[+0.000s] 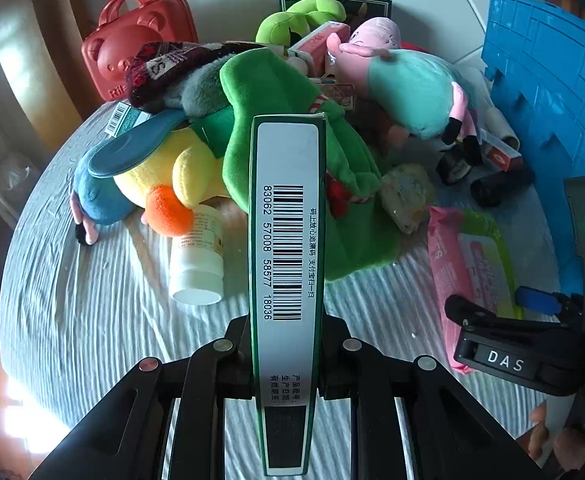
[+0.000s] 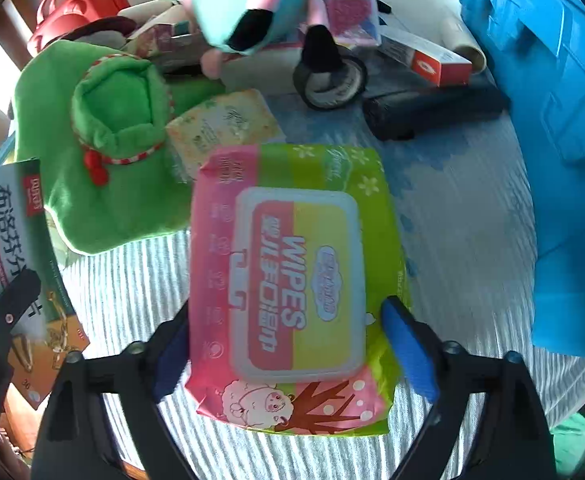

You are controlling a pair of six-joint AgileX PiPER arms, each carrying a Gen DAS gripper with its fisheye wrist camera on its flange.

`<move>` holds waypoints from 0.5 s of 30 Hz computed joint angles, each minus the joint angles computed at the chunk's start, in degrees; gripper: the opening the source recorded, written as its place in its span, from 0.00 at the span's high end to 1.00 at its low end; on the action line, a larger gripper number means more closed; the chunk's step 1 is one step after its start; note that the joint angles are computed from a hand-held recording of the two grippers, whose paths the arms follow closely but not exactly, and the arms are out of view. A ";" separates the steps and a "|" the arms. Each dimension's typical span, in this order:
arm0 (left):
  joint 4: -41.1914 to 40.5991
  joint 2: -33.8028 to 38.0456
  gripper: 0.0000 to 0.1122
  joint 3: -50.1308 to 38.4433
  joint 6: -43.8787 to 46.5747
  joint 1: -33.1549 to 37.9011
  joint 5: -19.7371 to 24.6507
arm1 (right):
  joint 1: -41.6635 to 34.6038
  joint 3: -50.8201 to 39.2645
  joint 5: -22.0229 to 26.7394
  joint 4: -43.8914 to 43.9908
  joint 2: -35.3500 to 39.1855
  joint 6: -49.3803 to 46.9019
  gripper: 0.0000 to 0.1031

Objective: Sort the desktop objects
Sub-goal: 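Grasp and lift the pink wipes packet with the right tool while the left holds the box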

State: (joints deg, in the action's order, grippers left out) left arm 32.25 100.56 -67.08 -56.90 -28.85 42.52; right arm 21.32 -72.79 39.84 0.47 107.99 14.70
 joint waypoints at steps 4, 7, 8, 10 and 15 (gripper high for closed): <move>0.00 -0.35 0.83 -0.08 0.38 -0.18 0.26 | 1.08 0.08 -0.43 -3.27 0.02 3.18 0.14; -0.16 -0.99 0.83 -0.17 0.86 -0.21 0.46 | 2.09 1.26 -0.72 -4.75 -1.68 4.55 0.31; -0.14 -1.35 0.83 -0.09 0.97 -0.17 0.50 | 2.00 1.56 -0.66 -3.97 -1.87 3.97 0.32; -0.01 -2.19 0.83 0.12 1.02 0.02 0.56 | 1.86 2.72 -0.82 -2.98 -2.94 3.57 0.34; 0.29 -3.95 0.83 -0.14 1.24 0.19 0.80 | 2.95 5.73 -1.33 -1.33 -7.77 2.36 0.35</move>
State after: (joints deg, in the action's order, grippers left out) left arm 32.53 96.61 -67.22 -55.66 -28.67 43.32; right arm 24.27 -67.07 38.51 -0.86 100.21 17.06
